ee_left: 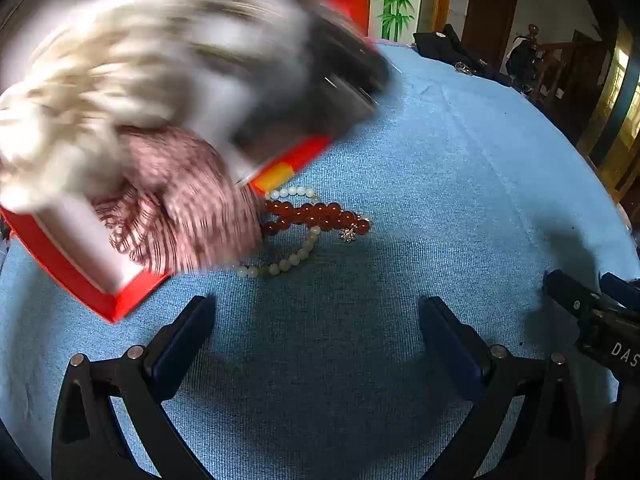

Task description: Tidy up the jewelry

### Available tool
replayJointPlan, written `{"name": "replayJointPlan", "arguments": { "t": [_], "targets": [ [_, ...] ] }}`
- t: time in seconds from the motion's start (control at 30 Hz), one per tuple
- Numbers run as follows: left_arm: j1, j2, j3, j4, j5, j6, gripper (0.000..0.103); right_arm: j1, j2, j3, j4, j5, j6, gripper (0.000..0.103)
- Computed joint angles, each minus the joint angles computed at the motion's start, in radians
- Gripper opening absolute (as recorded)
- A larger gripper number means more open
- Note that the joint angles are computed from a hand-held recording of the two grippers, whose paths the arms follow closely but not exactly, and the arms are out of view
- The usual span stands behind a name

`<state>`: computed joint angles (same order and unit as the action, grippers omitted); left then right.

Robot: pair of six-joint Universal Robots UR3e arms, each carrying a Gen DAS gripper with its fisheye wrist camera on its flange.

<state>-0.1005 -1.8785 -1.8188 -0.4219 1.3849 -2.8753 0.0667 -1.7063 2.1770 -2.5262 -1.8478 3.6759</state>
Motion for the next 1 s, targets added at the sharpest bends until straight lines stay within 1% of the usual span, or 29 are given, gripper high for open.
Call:
{"name": "replayJointPlan", "arguments": {
  "t": [0.1,0.13,0.27,0.33,0.47,0.57,0.63,0.83,1.0],
  "targets": [
    [0.0,0.003,0.0,-0.002,0.0,0.001,0.103,0.022,0.032,-0.033,0.017,-0.018,0.011,0.103],
    [0.0,0.004,-0.001,-0.003,0.001,0.001,0.103,-0.003,0.007,-0.015,0.005,0.013,-0.002,0.103],
    [-0.003,0.017,0.006,-0.026,0.003,-0.001,0.103,-0.011,-0.018,0.005,-0.008,0.027,0.002,0.103],
    [-0.01,0.012,0.015,-0.028,0.006,-0.008,0.103,-0.028,-0.053,0.057,-0.05,0.042,-0.004,0.103],
    [-0.009,0.019,0.008,-0.029,0.006,-0.007,0.103,-0.004,-0.04,0.03,-0.014,0.026,0.007,0.103],
    [-0.008,0.019,-0.011,-0.011,0.004,-0.007,0.103,-0.027,-0.096,0.066,-0.013,0.068,0.001,0.103],
    [-0.014,-0.008,0.018,-0.012,0.007,-0.012,0.103,-0.037,-0.15,0.087,0.018,0.082,0.004,0.103],
    [-0.011,-0.009,0.027,-0.023,0.006,-0.009,0.103,-0.017,-0.324,0.106,0.098,0.055,0.042,0.103],
    [-0.012,-0.008,0.024,-0.019,0.008,-0.013,0.103,0.082,-0.317,0.047,0.11,0.002,0.093,0.103]
  ]
}}
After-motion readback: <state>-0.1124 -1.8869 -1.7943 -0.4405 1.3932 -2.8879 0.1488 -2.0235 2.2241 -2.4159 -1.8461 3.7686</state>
